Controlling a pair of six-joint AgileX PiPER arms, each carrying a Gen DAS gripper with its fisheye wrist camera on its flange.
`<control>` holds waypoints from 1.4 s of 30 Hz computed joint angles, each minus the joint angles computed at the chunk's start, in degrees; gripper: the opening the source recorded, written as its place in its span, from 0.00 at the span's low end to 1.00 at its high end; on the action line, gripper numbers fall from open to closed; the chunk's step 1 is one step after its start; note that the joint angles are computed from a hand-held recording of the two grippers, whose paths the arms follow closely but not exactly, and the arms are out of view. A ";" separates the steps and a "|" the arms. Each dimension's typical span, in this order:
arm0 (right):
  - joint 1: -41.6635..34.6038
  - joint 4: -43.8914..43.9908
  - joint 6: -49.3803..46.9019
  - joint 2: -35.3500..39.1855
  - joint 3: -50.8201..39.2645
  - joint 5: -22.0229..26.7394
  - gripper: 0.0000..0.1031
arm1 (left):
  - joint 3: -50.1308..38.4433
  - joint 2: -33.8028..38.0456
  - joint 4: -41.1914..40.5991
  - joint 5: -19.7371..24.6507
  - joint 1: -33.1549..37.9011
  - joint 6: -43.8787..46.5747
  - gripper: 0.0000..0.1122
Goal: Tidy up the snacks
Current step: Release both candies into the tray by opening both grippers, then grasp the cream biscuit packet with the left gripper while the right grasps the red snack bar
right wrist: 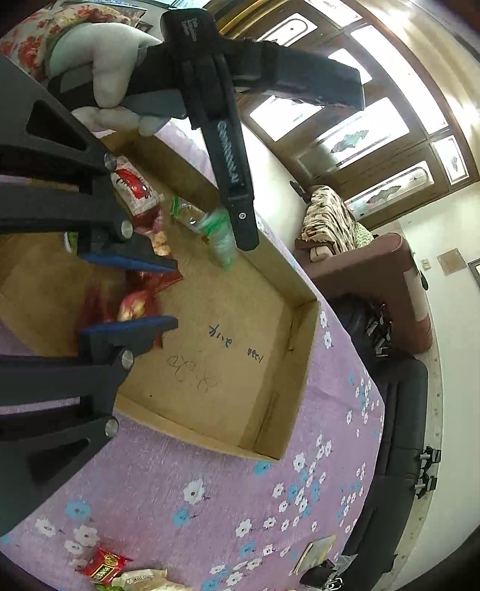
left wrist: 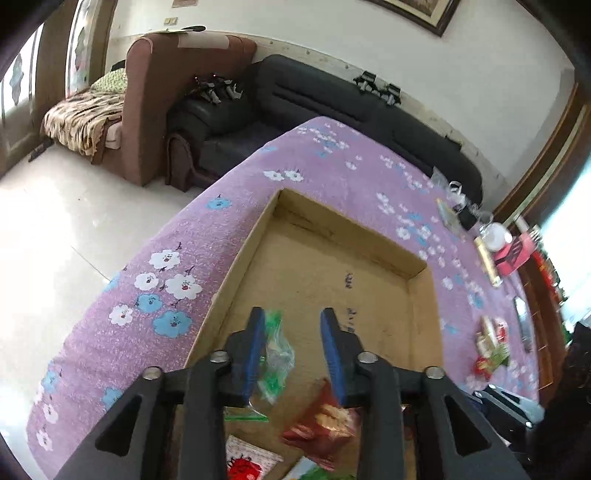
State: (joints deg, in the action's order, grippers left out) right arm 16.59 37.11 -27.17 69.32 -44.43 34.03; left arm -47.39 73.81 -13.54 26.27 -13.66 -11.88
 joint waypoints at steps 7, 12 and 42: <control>-23.46 6.02 -16.39 -5.95 0.12 12.39 0.37 | 0.34 -4.77 1.50 0.55 -3.16 -2.99 0.45; -41.46 2.38 -31.48 -1.56 0.16 13.99 0.37 | -1.38 -5.98 6.92 0.25 -10.57 -9.67 0.46; -77.55 9.01 -59.02 11.24 1.30 34.11 0.18 | -61.20 49.34 16.62 15.71 -39.50 -14.98 0.45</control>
State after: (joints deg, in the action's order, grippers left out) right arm -60.96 46.11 -86.18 80.56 -43.13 68.14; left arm -108.59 123.15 3.08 41.98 -53.16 -26.86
